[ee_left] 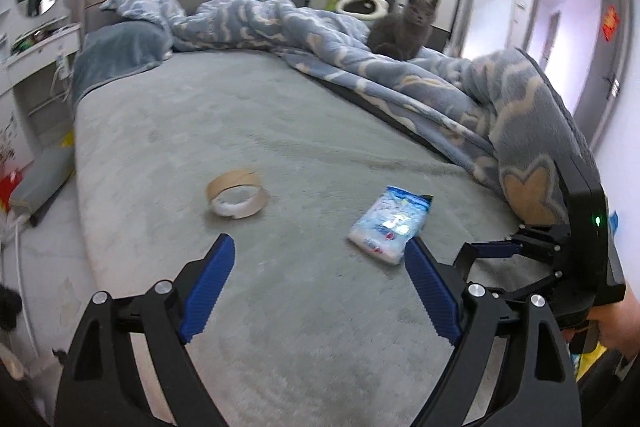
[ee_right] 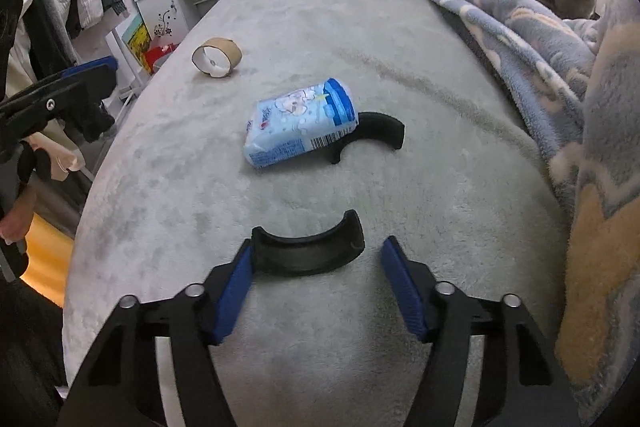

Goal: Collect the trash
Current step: 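Grasp the black curved plastic piece with the right gripper while the left tool approaches the wipes pack, then close the left gripper on the blue-and-white wipes pack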

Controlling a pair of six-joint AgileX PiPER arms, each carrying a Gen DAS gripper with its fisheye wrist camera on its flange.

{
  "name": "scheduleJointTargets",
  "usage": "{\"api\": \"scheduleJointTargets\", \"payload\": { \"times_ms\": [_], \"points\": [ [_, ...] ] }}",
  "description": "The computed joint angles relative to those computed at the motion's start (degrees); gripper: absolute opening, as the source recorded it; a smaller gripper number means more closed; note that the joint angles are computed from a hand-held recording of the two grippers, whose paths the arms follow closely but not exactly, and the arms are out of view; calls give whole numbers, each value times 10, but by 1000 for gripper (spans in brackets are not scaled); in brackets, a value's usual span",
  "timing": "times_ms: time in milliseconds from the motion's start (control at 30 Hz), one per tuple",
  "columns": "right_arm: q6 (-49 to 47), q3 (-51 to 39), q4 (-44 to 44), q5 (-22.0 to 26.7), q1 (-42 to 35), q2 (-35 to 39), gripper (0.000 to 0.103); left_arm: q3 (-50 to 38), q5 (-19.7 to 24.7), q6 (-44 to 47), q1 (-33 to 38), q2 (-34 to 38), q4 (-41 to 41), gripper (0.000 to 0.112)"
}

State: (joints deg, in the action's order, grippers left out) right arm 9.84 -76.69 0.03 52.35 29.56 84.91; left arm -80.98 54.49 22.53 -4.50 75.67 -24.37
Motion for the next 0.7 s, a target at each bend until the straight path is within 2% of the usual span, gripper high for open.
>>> {"api": "scheduleJointTargets", "payload": {
  "times_ms": [33,100,367,533,700],
  "points": [
    [-5,-1,6,-1,-3,-1,54,-2,2,12,-4,5,-8,89],
    [-10,0,15,-3,-10,-7,50,-4,-4,28,-18,11,-15,89],
    [-44,12,51,-8,-37,-31,49,-25,-19,44,-37,60,-32,89],
    [-99,25,110,-11,-71,-55,49,-49,8,64,-38,111,-49,89],
    [-154,31,156,-2,-92,-60,49,-66,16,80,-50,144,-55,89]
  ]
}}
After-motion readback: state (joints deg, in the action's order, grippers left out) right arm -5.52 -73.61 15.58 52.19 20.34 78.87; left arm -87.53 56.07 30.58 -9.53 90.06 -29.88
